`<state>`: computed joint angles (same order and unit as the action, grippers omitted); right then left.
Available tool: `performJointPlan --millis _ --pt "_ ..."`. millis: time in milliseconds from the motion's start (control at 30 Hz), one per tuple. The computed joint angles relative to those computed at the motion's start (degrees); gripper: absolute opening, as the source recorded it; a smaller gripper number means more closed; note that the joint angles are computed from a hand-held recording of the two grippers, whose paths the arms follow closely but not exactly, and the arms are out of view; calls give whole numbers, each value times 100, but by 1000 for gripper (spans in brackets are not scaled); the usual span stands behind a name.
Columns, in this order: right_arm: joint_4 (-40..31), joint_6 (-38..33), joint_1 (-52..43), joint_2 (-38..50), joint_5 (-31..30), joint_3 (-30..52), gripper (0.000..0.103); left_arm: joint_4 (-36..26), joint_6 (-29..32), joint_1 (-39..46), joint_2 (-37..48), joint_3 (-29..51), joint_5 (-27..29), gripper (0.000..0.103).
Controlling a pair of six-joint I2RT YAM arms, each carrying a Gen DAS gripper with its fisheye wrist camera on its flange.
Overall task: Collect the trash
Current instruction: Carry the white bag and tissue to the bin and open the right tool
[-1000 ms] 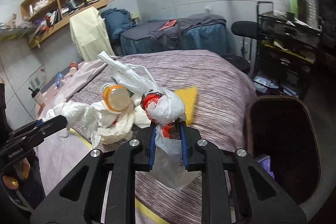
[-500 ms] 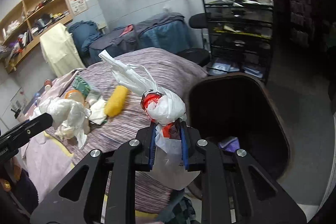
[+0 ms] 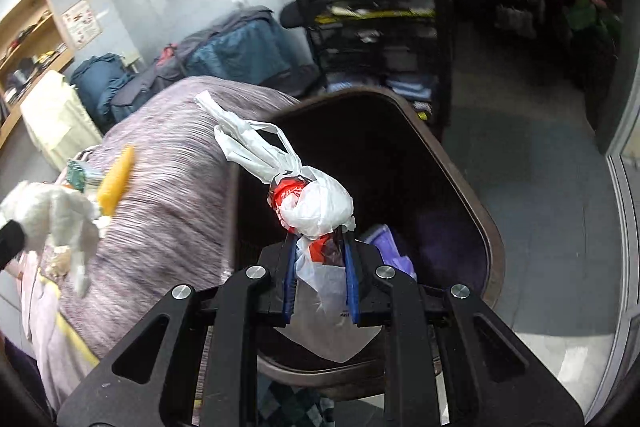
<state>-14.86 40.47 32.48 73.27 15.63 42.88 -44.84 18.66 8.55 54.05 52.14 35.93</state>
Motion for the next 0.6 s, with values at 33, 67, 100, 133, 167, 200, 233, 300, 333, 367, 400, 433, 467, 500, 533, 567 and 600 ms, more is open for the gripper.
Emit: performJointPlan --millis 33,67,100,133,167,200,233,300,333,367,400,433,467,500,533,567,600 --pt "58 7 -83 61 -56 -47 20 41 -76 -112 -4 -11 -63 26" --pt "97 23 -127 97 -82 -101 20 62 -103 -172 8 -14 -90 26" --pt "144 31 -181 161 -115 -137 20 96 -146 -256 10 -29 -136 26" --pt "196 38 -241 240 -156 -157 20 121 -181 -331 12 -42 -177 26" --pt "254 46 -302 314 -190 -186 20 138 -203 -390 29 -44 -209 26" --pt "287 55 -333 385 -195 -189 20 163 -238 -468 51 -51 -248 26" --pt "327 56 -382 494 -202 -173 20 185 -279 -540 69 -50 -285 26" --pt "361 79 -440 663 -153 -150 26 218 -327 -646 90 -71 -338 26" --pt "394 82 -459 733 -153 -149 31 230 -340 -679 86 -86 -360 26" --pt "426 91 -469 779 -174 -142 36 243 -342 -703 86 -101 -376 26" --pt "468 114 -460 799 -174 -172 52 257 -356 -736 84 -108 -401 26" --pt "465 161 -415 812 -93 -181 64 277 -383 -779 92 -107 -431 26" --pt "468 189 -380 822 -2 -186 64 293 -410 -816 96 -110 -452 26" --pt "464 211 -343 801 66 -207 64 304 -426 -847 112 -98 -468 26" --pt "478 230 -331 778 69 -235 65 311 -437 -867 123 -88 -475 26" --pt "507 244 -346 753 54 -264 66 323 -466 -910 136 -75 -487 26" --pt "520 283 -338 692 75 -308 67 329 -496 -953 156 -59 -494 26"
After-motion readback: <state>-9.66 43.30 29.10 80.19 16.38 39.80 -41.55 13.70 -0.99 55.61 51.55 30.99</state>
